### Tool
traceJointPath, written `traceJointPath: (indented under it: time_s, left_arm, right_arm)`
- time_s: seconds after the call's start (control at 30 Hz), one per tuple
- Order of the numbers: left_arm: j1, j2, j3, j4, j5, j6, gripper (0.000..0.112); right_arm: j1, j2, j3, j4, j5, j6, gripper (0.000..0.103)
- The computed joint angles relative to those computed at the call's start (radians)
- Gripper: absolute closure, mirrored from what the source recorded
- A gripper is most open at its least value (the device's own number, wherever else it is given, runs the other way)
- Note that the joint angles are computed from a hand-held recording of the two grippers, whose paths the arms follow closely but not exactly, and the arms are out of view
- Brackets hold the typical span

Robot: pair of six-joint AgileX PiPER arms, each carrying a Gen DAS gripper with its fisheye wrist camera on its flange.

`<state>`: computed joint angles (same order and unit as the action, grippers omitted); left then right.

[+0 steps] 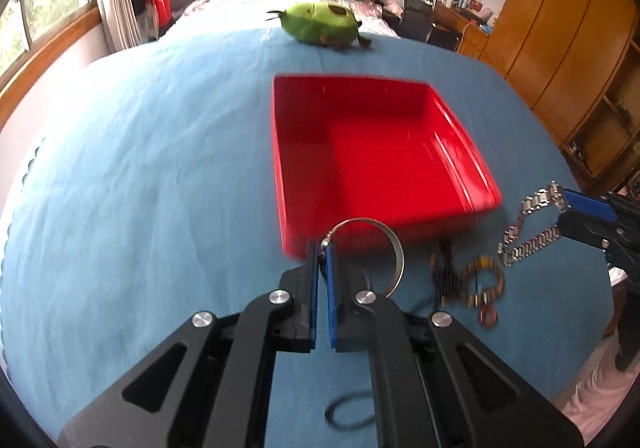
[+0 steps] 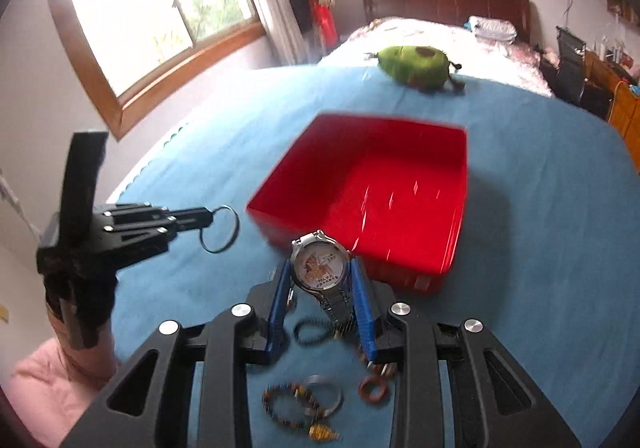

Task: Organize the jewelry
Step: 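Carry the bangle and the watch in both tools over the red tin box, then open both tools to drop the watch and bangle into the box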

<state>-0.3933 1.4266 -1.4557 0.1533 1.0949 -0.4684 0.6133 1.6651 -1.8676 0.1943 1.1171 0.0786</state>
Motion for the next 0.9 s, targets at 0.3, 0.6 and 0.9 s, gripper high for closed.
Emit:
traceJointPath:
  time_s: [0.3, 0.6, 0.9]
  left_arm:
    - [0.076, 0.355, -0.356, -0.073, 0.037, 0.069, 0.11]
    - [0.099, 0.592, -0.547, -0.115, 0.072, 0.102, 0.109]
    - [0.108, 0.675, -0.613, -0.106, 0.101, 0.113, 0.103]
  right_arm:
    - [-0.072, 0.317, -0.37, -0.033, 0.046, 0.046, 0.072]
    - [-0.11, 0.504, -0.471, -0.022, 0.047, 0.072, 0.072]
    - [-0.107, 0.576, -0.527, -0.04, 0.086, 0.084, 0.072]
